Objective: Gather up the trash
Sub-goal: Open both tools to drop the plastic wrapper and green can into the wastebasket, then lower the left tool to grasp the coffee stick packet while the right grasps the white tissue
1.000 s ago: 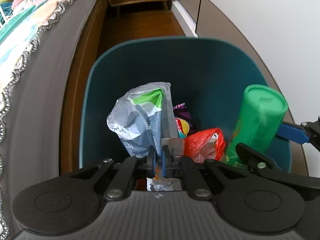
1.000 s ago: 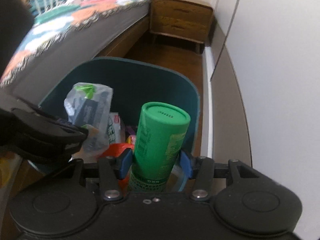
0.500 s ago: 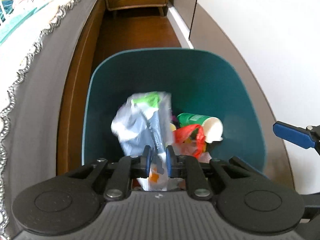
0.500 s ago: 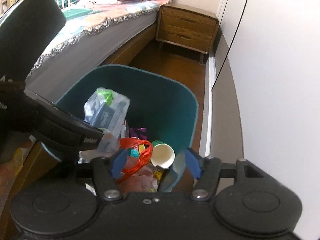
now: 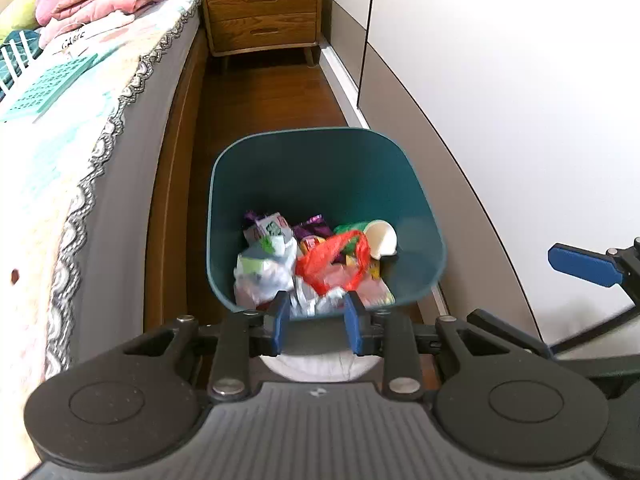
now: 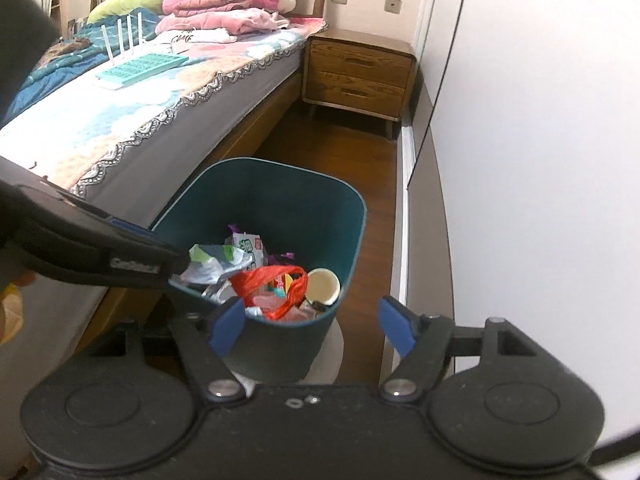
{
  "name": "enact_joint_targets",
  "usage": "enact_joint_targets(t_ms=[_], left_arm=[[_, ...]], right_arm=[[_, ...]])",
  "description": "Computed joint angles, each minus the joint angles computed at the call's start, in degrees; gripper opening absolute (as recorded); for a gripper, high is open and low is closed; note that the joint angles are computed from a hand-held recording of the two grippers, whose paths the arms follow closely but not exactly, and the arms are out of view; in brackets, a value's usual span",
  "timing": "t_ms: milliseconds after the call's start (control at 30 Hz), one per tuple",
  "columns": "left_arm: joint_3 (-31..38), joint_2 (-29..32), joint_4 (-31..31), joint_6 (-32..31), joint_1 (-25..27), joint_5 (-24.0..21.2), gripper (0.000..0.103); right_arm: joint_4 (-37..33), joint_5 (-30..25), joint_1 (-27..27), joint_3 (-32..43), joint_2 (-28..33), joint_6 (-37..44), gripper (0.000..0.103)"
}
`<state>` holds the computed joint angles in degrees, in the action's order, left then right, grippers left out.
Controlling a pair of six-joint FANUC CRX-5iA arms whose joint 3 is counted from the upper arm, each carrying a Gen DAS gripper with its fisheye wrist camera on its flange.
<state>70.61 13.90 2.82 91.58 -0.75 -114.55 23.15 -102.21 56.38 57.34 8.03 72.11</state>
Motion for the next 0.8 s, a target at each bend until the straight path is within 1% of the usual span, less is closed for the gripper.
enact_joint_targets(t_ms=[33,67,100,133,167,233,333,367,433,500,533,633,800], left_arm=[[-0.8,-0.9,0.5,-0.1,0.1,-0.1,0.034],[-2.2,-2.1,1.2,-0.4,0.2,0.2,0.044],[-4.3,-3.7,0.7,-0.9,-0.1,1.2,0.052],[-6.1,-5.3,0.3,-1.3,-0.4,2.2,0.066],[-7.8,-6.9,-0.1,-1.5,-0.8,3.2,0.074],[-11.4,-9.4,1.1,-1.2,-0.2,4.6,0.076],[-15.6,-12.0,2.8,0.9,0.9,5.0,0.077],[-17.5,-13.1,3.1,1.6,1.1,5.5,0.077],[-21.5,-15.3,3.1,2.7,1.4,6.4,0.079],[-26.2,-17.8,3.3,3.5,1.9,7.9,0.079],[-28.6,-18.9,3.8,3.8,2.3,8.7,0.08],[-34.5,-21.3,3.6,4.6,2.4,10.2,0.084],[-44.6,-25.2,4.7,6.4,2.9,12.8,0.086]], right_arm=[[0.2,0.0,0.4,-0.8,-0.8,-0.7,0.077],[0.5,0.0,0.9,-1.4,-1.6,-1.3,0.079],[0.5,0.1,1.3,-2.0,-2.4,-1.7,0.081],[0.5,0.2,1.8,-2.8,-3.4,-2.1,0.083],[0.8,0.2,2.3,-3.5,-4.1,-2.4,0.085],[0.7,0.8,2.9,-5.9,-6.1,-3.4,0.086],[0.1,1.7,3.3,-9.6,-9.0,-5.6,0.09],[-0.4,2.2,3.1,-11.2,-10.0,-6.5,0.092],[-0.8,2.9,3.0,-14.4,-12.0,-8.0,0.093],[-1.5,3.9,2.7,-18.2,-14.0,-10.0,0.097],[-2.2,4.4,2.2,-19.9,-14.9,-10.7,0.099],[-3.4,5.6,1.4,-24.6,-17.0,-12.0,0.101],[-7.2,7.3,-1.1,-32.4,-19.7,-12.6,0.103]])
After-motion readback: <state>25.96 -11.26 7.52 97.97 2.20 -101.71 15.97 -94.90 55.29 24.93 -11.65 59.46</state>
